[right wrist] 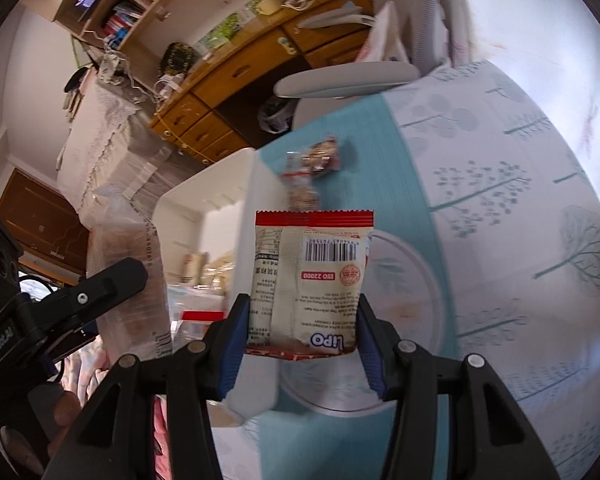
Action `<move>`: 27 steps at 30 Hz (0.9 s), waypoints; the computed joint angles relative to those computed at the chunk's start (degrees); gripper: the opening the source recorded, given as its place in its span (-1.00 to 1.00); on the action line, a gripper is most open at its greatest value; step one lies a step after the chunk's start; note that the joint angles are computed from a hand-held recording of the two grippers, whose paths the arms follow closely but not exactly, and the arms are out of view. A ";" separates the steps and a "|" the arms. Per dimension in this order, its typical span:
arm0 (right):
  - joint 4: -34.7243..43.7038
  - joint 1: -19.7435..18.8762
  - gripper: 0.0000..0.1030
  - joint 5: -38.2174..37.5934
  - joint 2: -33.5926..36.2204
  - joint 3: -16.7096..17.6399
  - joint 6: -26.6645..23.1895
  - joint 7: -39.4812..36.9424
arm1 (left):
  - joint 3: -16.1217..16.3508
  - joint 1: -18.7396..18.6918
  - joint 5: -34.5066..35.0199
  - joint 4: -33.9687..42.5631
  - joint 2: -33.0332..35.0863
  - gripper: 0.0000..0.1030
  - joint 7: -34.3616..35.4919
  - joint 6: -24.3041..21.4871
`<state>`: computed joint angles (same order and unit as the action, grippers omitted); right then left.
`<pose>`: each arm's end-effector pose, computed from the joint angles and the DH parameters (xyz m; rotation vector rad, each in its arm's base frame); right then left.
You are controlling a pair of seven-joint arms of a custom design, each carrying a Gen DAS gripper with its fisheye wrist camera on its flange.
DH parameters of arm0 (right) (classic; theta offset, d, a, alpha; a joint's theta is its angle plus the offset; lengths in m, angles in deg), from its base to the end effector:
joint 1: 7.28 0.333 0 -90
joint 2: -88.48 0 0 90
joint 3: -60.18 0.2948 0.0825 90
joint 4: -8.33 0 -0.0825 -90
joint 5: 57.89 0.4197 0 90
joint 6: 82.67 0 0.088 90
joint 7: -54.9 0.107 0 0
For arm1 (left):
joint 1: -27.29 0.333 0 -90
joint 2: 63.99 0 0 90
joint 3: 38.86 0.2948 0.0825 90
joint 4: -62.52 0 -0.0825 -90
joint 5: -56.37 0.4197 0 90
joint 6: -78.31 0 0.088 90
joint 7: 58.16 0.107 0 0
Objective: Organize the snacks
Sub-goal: 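Carry both packets over the white tray and open both tools to drop them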
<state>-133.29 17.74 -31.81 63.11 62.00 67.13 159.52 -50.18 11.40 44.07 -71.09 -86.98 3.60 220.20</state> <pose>0.4437 0.2141 0.4805 -1.6548 1.8524 0.0738 0.4554 -0.2403 0.5161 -2.2383 1.9363 -0.8278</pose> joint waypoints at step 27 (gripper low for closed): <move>11.72 0.78 0.00 -25.65 14.00 10.91 13.27 25.42 | 8.71 8.03 -7.29 -9.32 -6.78 0.71 19.15 -3.69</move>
<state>-121.57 18.52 -57.46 77.10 72.91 80.40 184.95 -41.47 19.43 36.78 -80.41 -93.76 22.75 216.51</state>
